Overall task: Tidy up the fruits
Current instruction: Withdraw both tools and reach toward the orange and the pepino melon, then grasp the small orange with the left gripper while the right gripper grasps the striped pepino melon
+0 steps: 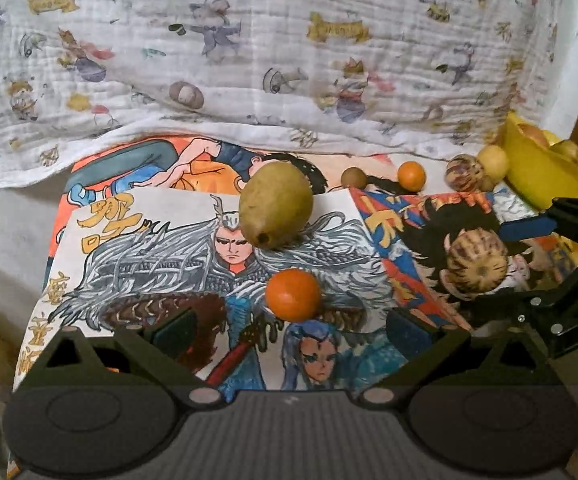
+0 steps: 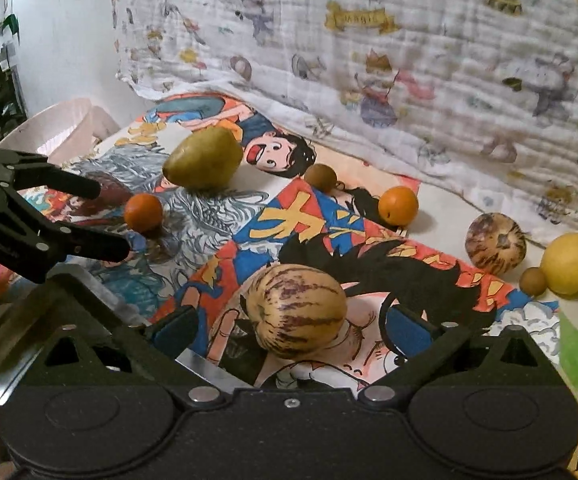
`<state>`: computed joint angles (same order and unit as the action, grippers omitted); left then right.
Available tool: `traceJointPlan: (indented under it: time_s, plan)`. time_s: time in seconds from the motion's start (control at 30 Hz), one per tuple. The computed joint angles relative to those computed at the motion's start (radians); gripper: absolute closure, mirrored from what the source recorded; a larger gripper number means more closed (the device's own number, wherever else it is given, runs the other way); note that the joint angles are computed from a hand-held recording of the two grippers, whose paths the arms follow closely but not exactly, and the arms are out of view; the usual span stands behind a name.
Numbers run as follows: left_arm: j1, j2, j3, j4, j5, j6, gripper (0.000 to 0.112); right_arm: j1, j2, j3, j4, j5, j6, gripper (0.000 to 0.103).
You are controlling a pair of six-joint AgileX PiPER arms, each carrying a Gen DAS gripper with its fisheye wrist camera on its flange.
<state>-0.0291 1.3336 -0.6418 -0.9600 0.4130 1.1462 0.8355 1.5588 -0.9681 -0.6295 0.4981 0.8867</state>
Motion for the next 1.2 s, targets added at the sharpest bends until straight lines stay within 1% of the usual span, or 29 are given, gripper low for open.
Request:
traceJointPlan:
  time_s: [0.07, 0.17, 0.23, 0.27, 0.4, 0.47, 0.57, 0.63, 0.67, 0.73, 0.8, 0.87, 0.9, 0.97, 1.1, 1.2]
  plan:
    - [-0.012, 0.017, -0.002, -0.014, -0.024, 0.015, 0.011, -0.006, 0.01, 0.0, -0.004, -0.011, 0.006, 0.009]
    - [-0.013, 0.037, -0.006, -0.049, -0.032, 0.049, 0.015, -0.017, 0.02, 0.001, -0.005, -0.025, 0.023, 0.016]
    - [-0.016, 0.048, -0.01, -0.063, -0.037, 0.065, 0.019, -0.025, 0.023, 0.002, 0.001, -0.036, 0.034, 0.02]
    - [-0.019, 0.051, -0.01, -0.071, -0.043, 0.074, 0.02, -0.028, 0.026, 0.003, 0.003, -0.041, 0.041, 0.021]
    - [-0.034, 0.059, -0.006, -0.106, -0.067, 0.117, 0.03, -0.031, 0.036, 0.005, -0.003, -0.049, 0.054, 0.029]
    - [-0.041, 0.059, 0.001, -0.135, -0.081, 0.151, 0.032, -0.02, 0.041, 0.01, -0.056, -0.045, 0.105, 0.031]
    - [-0.053, 0.061, 0.006, -0.156, -0.1, 0.183, 0.039, 0.003, 0.05, 0.016, -0.142, -0.032, 0.171, 0.035]
    - [-0.077, 0.058, 0.013, -0.143, -0.139, 0.183, 0.046, 0.006, 0.05, 0.017, -0.155, -0.034, 0.183, 0.04]
    - [-0.085, 0.056, 0.017, -0.152, -0.152, 0.2, 0.048, 0.008, 0.052, 0.017, -0.164, -0.032, 0.192, 0.041]
    - [-0.092, 0.055, 0.02, -0.157, -0.16, 0.213, 0.053, 0.009, 0.052, 0.019, -0.178, -0.036, 0.206, 0.044]
    - [-0.095, 0.055, 0.021, -0.167, -0.161, 0.226, 0.058, 0.015, 0.054, 0.02, -0.2, -0.033, 0.226, 0.044]
    - [-0.096, 0.056, 0.021, -0.182, -0.158, 0.243, 0.065, 0.023, 0.055, 0.023, -0.228, -0.028, 0.245, 0.044]
    - [-0.097, 0.056, 0.02, -0.185, -0.156, 0.248, 0.071, 0.023, 0.053, 0.027, -0.236, -0.031, 0.251, 0.044]
    - [-0.109, 0.055, 0.02, -0.167, -0.175, 0.228, 0.076, 0.022, 0.049, 0.033, -0.244, -0.038, 0.262, 0.045]
    - [-0.096, 0.055, 0.013, -0.15, -0.154, 0.201, 0.076, 0.024, 0.042, 0.048, -0.283, -0.051, 0.311, 0.045]
    - [-0.081, 0.036, 0.021, -0.134, -0.123, 0.182, 0.076, 0.028, 0.03, 0.061, -0.298, -0.064, 0.333, 0.045]
